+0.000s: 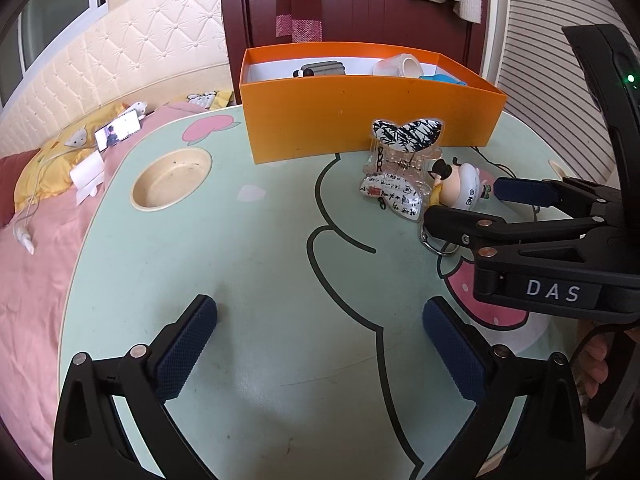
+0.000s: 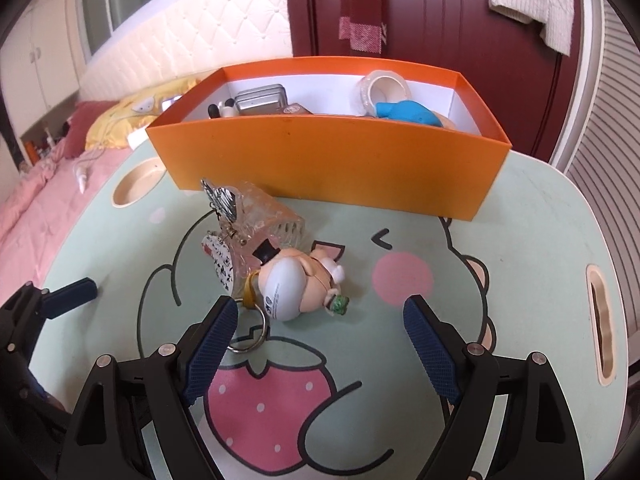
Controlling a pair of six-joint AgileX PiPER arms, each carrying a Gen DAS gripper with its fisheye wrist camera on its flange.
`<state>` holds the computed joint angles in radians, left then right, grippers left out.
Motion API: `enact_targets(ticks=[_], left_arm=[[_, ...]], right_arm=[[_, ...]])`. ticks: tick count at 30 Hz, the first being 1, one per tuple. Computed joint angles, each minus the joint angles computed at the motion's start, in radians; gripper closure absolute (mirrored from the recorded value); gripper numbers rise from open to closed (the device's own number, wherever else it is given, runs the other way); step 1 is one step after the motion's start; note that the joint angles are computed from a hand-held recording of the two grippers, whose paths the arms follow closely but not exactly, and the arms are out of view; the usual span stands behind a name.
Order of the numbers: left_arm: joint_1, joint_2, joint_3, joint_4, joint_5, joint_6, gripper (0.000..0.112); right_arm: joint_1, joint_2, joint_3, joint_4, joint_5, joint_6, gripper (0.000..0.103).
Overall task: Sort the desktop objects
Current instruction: 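Grasp the white keychain figurine with the right tool, then grasp the clear keychain bag with the left tool while the right tool holds the figurine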
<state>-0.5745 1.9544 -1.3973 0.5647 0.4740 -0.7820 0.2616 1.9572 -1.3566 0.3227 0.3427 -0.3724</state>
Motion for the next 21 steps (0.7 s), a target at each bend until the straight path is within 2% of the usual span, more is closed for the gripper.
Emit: enact_targets(ticks=[2, 3, 4, 5, 6, 11, 15, 21], left_arm=[[-0.001, -0.002, 0.000, 0.000, 0.002, 0.001, 0.010], [-0.001, -0.004, 0.003, 0.000, 0.001, 0.001, 0.010], [0.006, -0.010, 0.011, -0.009, -0.006, 0.017, 0.010], [0.012, -0.014, 0.017, -0.017, -0.011, 0.031, 0.010], [0.011, -0.015, 0.017, -0.017, -0.011, 0.030, 0.010], [0.010, -0.016, 0.019, -0.014, -0.010, 0.025, 0.010], [0.005, -0.015, 0.016, -0.006, -0.007, 0.015, 0.010], [0.001, -0.019, 0.007, -0.011, 0.006, 0.017, 0.010]], right_arm=[[0.012, 0.009, -0.008, -0.039, -0.011, 0.015, 0.019], [0.015, 0.009, -0.003, -0.021, -0.025, -0.024, 0.027], [0.015, 0.007, 0.003, 0.003, -0.036, -0.068, 0.044], [0.010, 0.003, 0.007, 0.034, -0.036, -0.103, 0.056], [0.004, -0.002, 0.012, 0.067, -0.034, -0.140, 0.062], [-0.057, -0.043, 0.071, 0.247, -0.004, -0.323, 0.063], [-0.132, -0.082, 0.111, 0.400, 0.065, -0.442, 0.063], [-0.163, -0.149, 0.206, 0.550, 0.010, -0.579, 0.063]])
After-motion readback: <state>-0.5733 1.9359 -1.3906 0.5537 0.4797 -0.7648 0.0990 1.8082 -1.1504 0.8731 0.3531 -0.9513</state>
